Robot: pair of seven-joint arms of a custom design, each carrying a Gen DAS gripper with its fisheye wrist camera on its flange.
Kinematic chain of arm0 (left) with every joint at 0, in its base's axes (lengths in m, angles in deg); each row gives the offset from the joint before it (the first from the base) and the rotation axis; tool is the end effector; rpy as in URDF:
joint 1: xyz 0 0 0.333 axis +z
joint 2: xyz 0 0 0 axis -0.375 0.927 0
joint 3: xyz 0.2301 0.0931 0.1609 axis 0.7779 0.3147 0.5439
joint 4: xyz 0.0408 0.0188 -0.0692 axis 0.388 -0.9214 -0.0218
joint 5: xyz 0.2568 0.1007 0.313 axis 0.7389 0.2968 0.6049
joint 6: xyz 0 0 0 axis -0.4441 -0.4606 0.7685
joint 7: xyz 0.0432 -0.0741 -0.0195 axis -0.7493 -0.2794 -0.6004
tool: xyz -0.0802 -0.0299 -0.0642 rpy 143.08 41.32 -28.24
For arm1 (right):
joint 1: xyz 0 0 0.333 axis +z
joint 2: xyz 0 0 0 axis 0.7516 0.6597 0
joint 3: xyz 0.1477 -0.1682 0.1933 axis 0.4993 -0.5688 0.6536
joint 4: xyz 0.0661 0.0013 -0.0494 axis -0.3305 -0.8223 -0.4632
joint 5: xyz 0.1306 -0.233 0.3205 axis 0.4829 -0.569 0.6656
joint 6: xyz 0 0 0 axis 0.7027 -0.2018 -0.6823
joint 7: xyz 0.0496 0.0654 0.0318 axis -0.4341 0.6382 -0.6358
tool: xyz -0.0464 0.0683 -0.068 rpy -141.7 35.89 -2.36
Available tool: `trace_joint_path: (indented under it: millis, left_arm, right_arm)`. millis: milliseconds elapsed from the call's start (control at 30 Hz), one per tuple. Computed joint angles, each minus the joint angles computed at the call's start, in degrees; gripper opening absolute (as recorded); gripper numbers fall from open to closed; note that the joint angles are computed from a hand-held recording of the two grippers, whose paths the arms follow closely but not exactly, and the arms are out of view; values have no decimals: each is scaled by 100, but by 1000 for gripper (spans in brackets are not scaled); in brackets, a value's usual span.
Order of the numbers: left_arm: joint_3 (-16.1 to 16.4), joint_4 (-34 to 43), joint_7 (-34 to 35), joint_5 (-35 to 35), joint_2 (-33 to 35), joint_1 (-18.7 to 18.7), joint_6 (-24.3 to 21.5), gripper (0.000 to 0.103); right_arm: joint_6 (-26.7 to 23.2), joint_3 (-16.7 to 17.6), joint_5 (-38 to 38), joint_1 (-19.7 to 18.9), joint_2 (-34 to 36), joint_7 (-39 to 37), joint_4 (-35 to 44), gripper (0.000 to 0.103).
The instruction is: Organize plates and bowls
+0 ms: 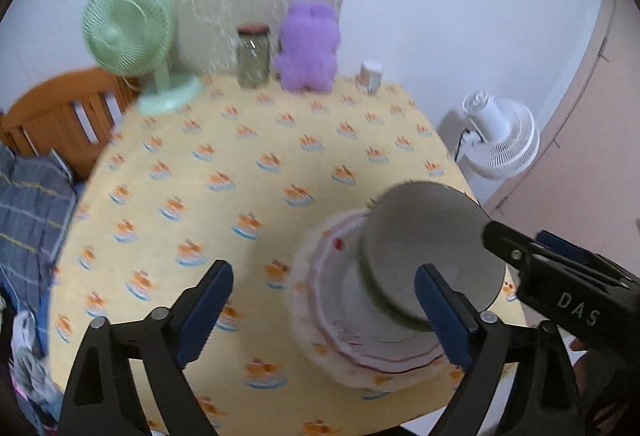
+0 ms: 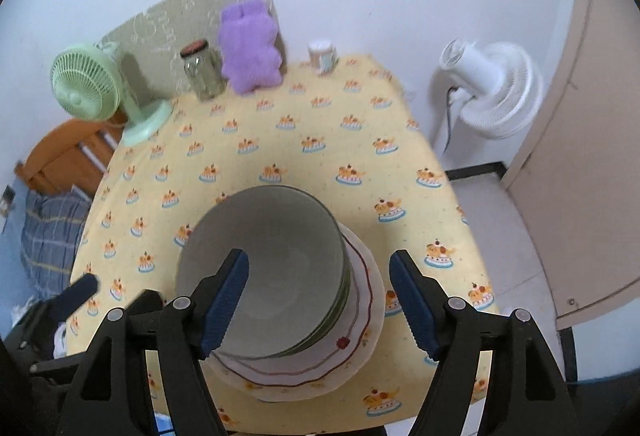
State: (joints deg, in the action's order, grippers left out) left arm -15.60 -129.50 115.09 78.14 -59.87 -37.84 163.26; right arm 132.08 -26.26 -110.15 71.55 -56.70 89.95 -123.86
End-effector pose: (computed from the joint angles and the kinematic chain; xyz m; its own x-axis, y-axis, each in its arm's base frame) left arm 0.5129 -0.2985 0.4557 -0.3333 -0.9348 0.1231 -0.7573 0.1876 -0.6255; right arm 0.4728 0.3203 0.4714 -0.3265 -0.9375 -0.1205 -0.7466 0.3340 -0.5754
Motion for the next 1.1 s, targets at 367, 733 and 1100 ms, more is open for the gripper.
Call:
trace_joint_path:
  millis: [367, 733, 1100]
  left_arm:
    - [964, -1603, 2563, -1725, -1166, -578, 1239, 101]
    - [102, -2610, 1431, -1037, -1652, 573, 2093, 103]
    - [-565, -3456, 389, -341, -2278, 1291, 2603, 103]
  right_arm:
    - [-1129, 476, -1384, 814, 510, 1851, 652, 81]
    - [-1345, 373, -2201, 1482, 902, 2382, 796, 82]
    - [-1424, 447, -2416, 1772, 843, 2801, 479, 83]
